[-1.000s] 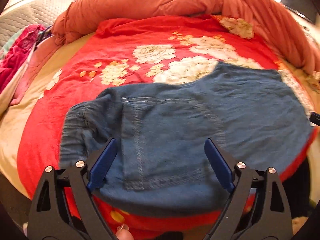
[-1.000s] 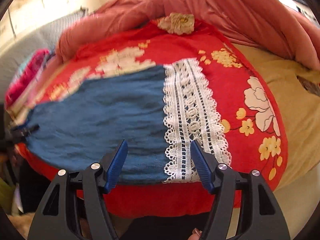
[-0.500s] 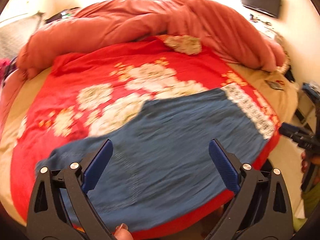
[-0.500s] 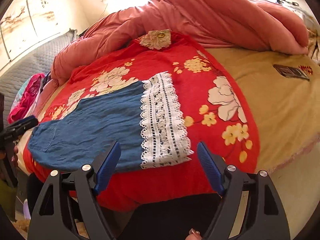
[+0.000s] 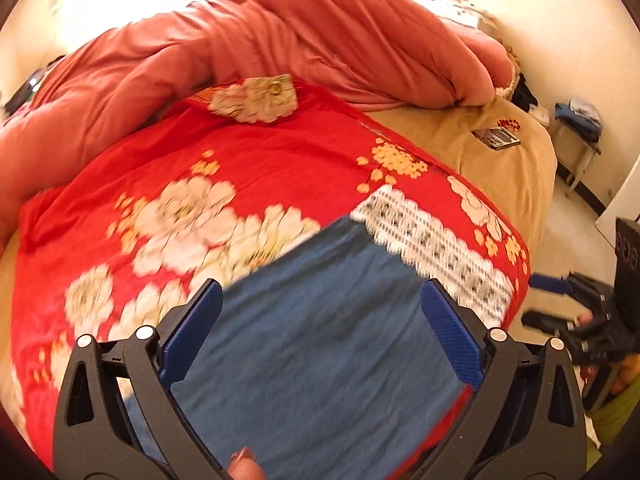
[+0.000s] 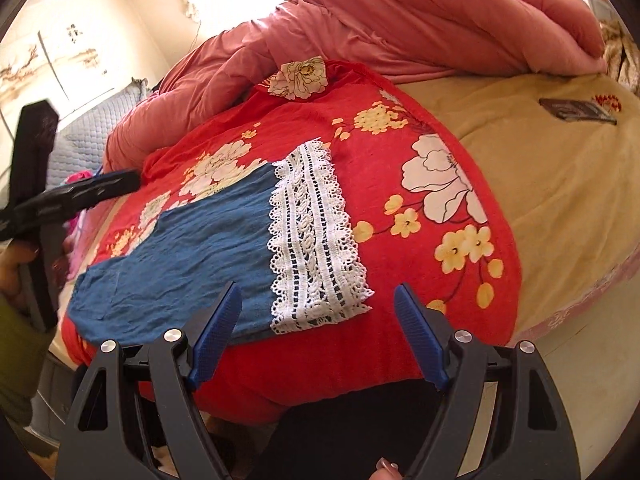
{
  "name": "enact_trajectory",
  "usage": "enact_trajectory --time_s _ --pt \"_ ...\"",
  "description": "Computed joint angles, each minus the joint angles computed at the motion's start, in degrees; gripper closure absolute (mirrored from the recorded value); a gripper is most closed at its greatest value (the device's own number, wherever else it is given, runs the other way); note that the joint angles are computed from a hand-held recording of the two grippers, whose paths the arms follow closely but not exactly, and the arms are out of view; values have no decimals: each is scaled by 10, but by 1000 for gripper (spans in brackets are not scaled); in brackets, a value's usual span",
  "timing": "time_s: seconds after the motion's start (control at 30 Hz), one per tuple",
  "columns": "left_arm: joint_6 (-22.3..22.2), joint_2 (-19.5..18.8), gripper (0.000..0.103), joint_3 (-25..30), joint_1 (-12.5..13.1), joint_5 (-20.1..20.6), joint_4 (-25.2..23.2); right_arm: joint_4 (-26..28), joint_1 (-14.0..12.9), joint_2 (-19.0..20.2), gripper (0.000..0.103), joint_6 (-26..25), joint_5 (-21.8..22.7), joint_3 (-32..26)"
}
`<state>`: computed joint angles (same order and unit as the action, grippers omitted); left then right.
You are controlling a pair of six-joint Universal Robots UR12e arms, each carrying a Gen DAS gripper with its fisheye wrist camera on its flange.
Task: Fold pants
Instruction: 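Move the right gripper to the lace trim beside the left gripper, then grasp the lace trim with the right gripper while the left gripper grasps it too, lift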
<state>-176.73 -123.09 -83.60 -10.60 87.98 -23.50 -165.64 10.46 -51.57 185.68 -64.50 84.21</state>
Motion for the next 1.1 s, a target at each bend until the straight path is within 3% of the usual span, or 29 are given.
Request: enact_trajectory --time_s 0.27,0.7,0.77,0.8,0.9,1.03,1.1 --pt "28 -68 9 112 -1 -37 -95 14 -2 13 26 19 20 -16" --pt "68 -144 10 221 1 -59 -186 40 1 40 25 31 22 -51" --pt "73 -153 14 236 3 -74 -200 44 2 43 30 24 18 -55" --pt "78 -157 15 242 3 -79 -207 45 3 43 41 20 17 -55" --pt "97 -169 22 259 6 -100 -232 45 3 40 54 12 14 -53" --pt "121 -174 40 261 12 -150 -248 39 1 39 55 9 29 -47" --pt "126 -177 42 263 14 -164 -253 44 1 42 55 10 30 -50"
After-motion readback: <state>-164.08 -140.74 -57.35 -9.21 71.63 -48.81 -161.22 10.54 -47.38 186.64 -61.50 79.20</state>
